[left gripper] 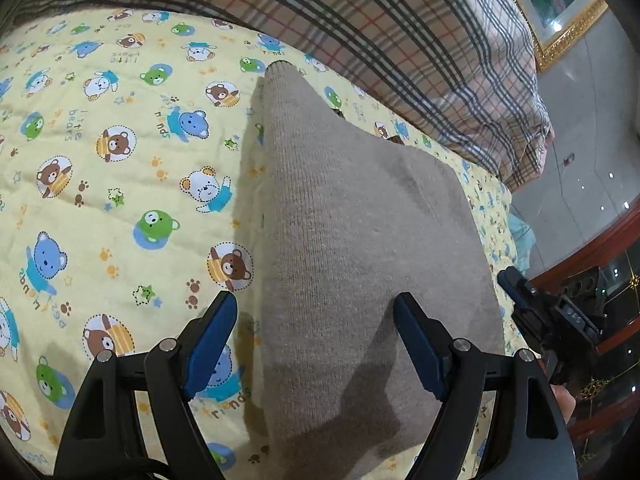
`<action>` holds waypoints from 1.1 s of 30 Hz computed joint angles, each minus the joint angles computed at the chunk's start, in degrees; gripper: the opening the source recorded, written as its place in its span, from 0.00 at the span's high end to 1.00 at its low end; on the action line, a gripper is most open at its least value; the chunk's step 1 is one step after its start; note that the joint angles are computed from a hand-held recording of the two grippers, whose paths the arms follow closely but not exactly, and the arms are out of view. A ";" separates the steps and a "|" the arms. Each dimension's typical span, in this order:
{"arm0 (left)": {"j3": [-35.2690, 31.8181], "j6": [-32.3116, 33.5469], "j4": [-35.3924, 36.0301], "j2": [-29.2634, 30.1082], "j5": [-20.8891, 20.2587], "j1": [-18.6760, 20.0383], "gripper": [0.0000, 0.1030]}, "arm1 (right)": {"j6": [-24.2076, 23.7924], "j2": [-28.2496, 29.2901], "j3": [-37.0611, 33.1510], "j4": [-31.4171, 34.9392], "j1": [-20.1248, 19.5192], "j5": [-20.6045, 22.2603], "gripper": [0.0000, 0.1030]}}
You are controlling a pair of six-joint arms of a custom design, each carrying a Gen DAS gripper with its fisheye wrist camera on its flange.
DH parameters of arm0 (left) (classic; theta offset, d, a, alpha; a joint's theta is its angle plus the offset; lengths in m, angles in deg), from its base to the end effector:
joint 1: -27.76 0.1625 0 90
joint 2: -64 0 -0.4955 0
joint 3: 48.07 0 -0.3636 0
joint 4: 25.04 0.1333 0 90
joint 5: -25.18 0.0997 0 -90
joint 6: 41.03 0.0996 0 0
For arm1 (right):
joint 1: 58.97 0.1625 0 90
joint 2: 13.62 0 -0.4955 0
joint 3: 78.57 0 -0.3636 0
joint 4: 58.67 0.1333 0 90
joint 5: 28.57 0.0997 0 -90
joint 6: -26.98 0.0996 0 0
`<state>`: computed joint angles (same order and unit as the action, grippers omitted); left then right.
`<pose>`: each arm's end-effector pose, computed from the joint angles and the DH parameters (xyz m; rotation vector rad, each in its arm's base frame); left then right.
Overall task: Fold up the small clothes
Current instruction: 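Grasp the bundle's folded edge with the right gripper while the left grasps the other end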
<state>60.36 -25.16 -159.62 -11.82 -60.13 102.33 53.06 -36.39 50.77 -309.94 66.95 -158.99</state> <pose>-0.0089 -0.5637 0.3705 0.8082 2.9335 -0.3185 0.3330 -0.3425 0.0433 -0.2653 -2.5847 1.6156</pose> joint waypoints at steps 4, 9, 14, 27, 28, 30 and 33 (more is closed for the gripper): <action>-0.56 0.64 0.15 0.46 0.44 -0.16 0.20 | -1.24 -0.20 -2.55 3.94 -0.04 -1.51 0.07; -1.91 0.54 1.99 0.84 -0.80 0.71 0.20 | -0.27 -1.26 -3.03 11.75 -2.45 2.37 0.07; -2.86 0.62 2.88 2.87 -2.02 1.25 0.14 | 0.87 -1.55 -2.36 14.66 -6.03 8.22 0.34; -4.07 1.69 4.40 1.34 -9.41 2.21 0.60 | 3.55 1.31 -4.79 7.42 -3.98 17.06 0.68; -4.33 2.14 4.58 0.26 -9.94 2.50 0.60 | 3.27 1.24 -6.11 9.16 -2.80 16.74 0.68; -5.90 2.69 6.53 -2.38 -11.21 3.84 0.60 | 2.34 1.57 -9.61 12.78 -0.45 17.00 0.68; -9.45 4.39 10.25 -5.79 -11.65 6.17 0.60 | 1.02 3.43 -15.14 15.80 1.81 19.68 0.68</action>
<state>50.91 -20.77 -149.37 -17.62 -71.78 108.51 54.07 -32.95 35.63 -294.14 68.77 -139.31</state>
